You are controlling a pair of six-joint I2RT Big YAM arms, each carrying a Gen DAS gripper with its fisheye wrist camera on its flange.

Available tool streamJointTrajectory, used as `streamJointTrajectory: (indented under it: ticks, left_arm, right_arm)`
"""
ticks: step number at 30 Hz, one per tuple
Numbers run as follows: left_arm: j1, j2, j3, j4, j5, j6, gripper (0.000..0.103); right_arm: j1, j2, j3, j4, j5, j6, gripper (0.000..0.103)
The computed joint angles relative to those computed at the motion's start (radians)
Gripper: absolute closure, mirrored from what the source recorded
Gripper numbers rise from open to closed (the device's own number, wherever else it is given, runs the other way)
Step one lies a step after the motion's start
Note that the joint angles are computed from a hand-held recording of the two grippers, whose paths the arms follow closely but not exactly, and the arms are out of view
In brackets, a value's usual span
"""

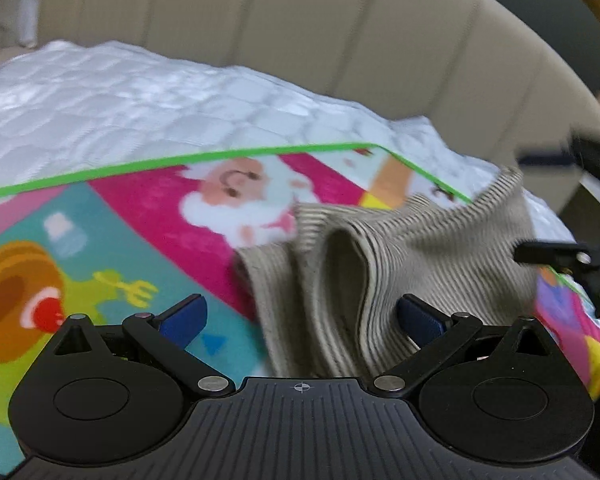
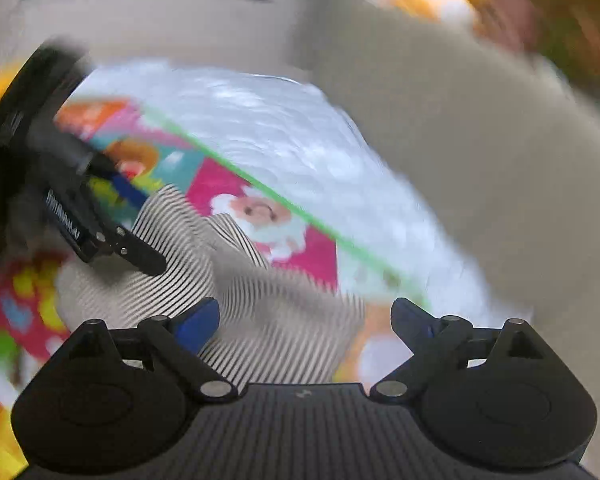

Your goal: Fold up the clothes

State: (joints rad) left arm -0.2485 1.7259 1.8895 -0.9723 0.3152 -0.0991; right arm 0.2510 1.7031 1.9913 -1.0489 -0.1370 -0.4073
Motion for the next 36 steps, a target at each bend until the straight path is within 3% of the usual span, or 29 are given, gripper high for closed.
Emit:
streamJointTrajectory:
  ticks: [2, 3, 4, 5, 7, 9, 11, 13, 16, 18, 21, 23, 25, 28, 32, 36]
  left_arm:
    - [0.002, 0.009, 0.009, -0.005, -0.007, -0.002, 0.0]
    - [0.002, 0.013, 0.014, -0.007, -0.01, -0.002, 0.0]
    - [0.003, 0.017, 0.019, -0.01, -0.014, -0.003, 0.0]
    - [0.003, 0.02, 0.022, -0.011, -0.02, -0.002, 0.0]
    - [0.002, 0.022, 0.024, -0.011, -0.038, 0.003, 0.0]
    - [0.007, 0.024, 0.026, -0.011, -0.047, -0.007, 0.0]
    - [0.016, 0.033, 0.036, -0.016, -0.033, -0.034, 0.0]
    - [0.019, 0.04, 0.04, -0.018, -0.034, -0.037, 0.0]
    - [0.02, 0.046, 0.042, -0.012, -0.033, -0.044, 0.0]
    - [0.021, 0.05, 0.046, -0.012, -0.031, -0.046, 0.0]
    - [0.02, 0.055, 0.048, -0.017, -0.033, -0.035, 0.0]
    - [0.017, 0.053, 0.045, -0.017, -0.039, -0.023, 0.0]
    - [0.016, 0.052, 0.044, -0.017, -0.043, -0.016, 0.0]
    - [0.014, 0.042, 0.037, -0.009, -0.051, -0.01, 0.0]
    - [0.016, -0.003, 0.007, 0.025, -0.029, 0.038, 0.0]
    - [0.027, -0.048, -0.019, 0.101, 0.129, 0.064, 0.0]
  right_arm:
    - [-0.025, 0.011, -0.014, -0.017, -0.036, 0.153, 0.01]
    - [-0.032, -0.002, -0.046, -0.007, -0.049, 0.209, 0.016]
    - [-0.038, -0.002, -0.059, 0.0, -0.076, 0.254, 0.043]
    - [-0.041, -0.002, -0.07, 0.015, -0.101, 0.291, 0.061]
    - [-0.024, -0.004, -0.091, 0.098, -0.129, 0.307, 0.075]
    - [-0.014, -0.039, -0.14, 0.21, -0.156, 0.278, 0.078]
    - [-0.02, -0.018, -0.119, 0.217, -0.152, 0.315, 0.078]
    - [-0.024, 0.024, -0.098, 0.198, -0.095, 0.352, 0.077]
    - [-0.032, 0.069, -0.11, 0.199, -0.041, 0.394, 0.066]
    - [-0.033, 0.066, -0.126, 0.229, -0.032, 0.429, 0.064]
    - [-0.026, 0.063, -0.112, 0.202, -0.01, 0.431, 0.062]
    - [-0.03, 0.056, -0.097, 0.174, -0.003, 0.456, 0.051]
    - [-0.036, 0.031, -0.103, 0.158, -0.001, 0.508, 0.034]
    - [-0.043, -0.046, -0.171, 0.165, 0.01, 0.558, 0.027]
    - [-0.07, -0.147, -0.274, 0.135, -0.065, 0.714, 0.02]
    - [-0.097, -0.187, -0.371, 0.132, -0.172, 0.919, 0.02]
